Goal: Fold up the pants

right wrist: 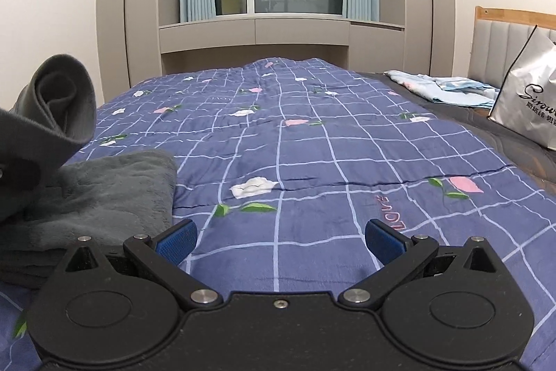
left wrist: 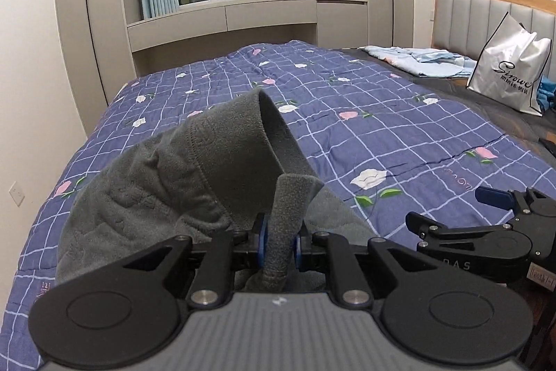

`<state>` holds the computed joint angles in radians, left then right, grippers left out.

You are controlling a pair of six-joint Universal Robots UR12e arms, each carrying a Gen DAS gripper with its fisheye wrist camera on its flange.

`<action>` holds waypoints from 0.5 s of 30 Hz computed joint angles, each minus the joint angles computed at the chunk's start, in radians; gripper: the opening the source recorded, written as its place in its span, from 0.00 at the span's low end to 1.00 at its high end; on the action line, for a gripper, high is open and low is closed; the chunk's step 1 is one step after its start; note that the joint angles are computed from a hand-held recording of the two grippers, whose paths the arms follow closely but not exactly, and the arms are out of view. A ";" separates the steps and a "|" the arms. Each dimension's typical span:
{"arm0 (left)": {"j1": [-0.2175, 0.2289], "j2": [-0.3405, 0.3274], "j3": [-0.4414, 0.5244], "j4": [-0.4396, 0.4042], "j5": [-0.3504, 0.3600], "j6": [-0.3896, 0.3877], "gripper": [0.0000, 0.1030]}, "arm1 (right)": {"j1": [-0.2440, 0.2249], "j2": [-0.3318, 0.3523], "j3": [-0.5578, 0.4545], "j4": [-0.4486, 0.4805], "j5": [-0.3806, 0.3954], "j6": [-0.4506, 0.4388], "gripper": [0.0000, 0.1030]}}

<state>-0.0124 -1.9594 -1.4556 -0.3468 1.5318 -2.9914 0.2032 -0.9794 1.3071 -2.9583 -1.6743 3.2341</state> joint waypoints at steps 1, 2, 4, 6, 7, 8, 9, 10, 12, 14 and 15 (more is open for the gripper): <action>0.002 0.000 0.002 -0.003 0.000 0.000 0.15 | 0.000 0.001 -0.001 0.001 0.001 -0.001 1.00; 0.006 -0.009 0.021 -0.016 -0.003 0.002 0.15 | 0.001 0.000 0.000 0.002 0.002 -0.002 1.00; 0.006 -0.007 0.020 -0.022 -0.001 -0.003 0.16 | 0.002 -0.001 0.000 0.006 0.002 -0.007 1.00; 0.005 -0.009 0.029 -0.036 0.000 -0.006 0.16 | 0.003 -0.001 0.000 0.010 0.001 -0.011 1.00; 0.005 -0.010 0.032 -0.041 0.000 -0.007 0.16 | 0.003 -0.001 -0.001 0.011 0.000 -0.013 1.00; 0.005 -0.011 0.036 -0.047 -0.003 -0.009 0.16 | 0.004 -0.001 -0.001 0.012 -0.001 -0.014 1.00; 0.006 -0.011 0.037 -0.051 -0.006 -0.013 0.16 | 0.004 0.000 -0.001 0.012 -0.002 -0.014 1.00; 0.007 -0.010 0.037 -0.056 -0.010 -0.017 0.18 | 0.004 -0.001 0.000 0.012 -0.002 -0.013 1.00; 0.009 -0.013 0.047 -0.073 -0.026 -0.028 0.24 | 0.003 -0.002 0.002 0.013 0.001 -0.009 1.00; 0.020 -0.006 0.045 -0.092 -0.082 -0.040 0.57 | 0.002 -0.002 0.002 0.018 0.004 -0.003 1.00; 0.026 -0.002 0.040 -0.091 -0.116 -0.049 0.68 | 0.001 -0.002 0.001 0.022 0.005 0.001 1.00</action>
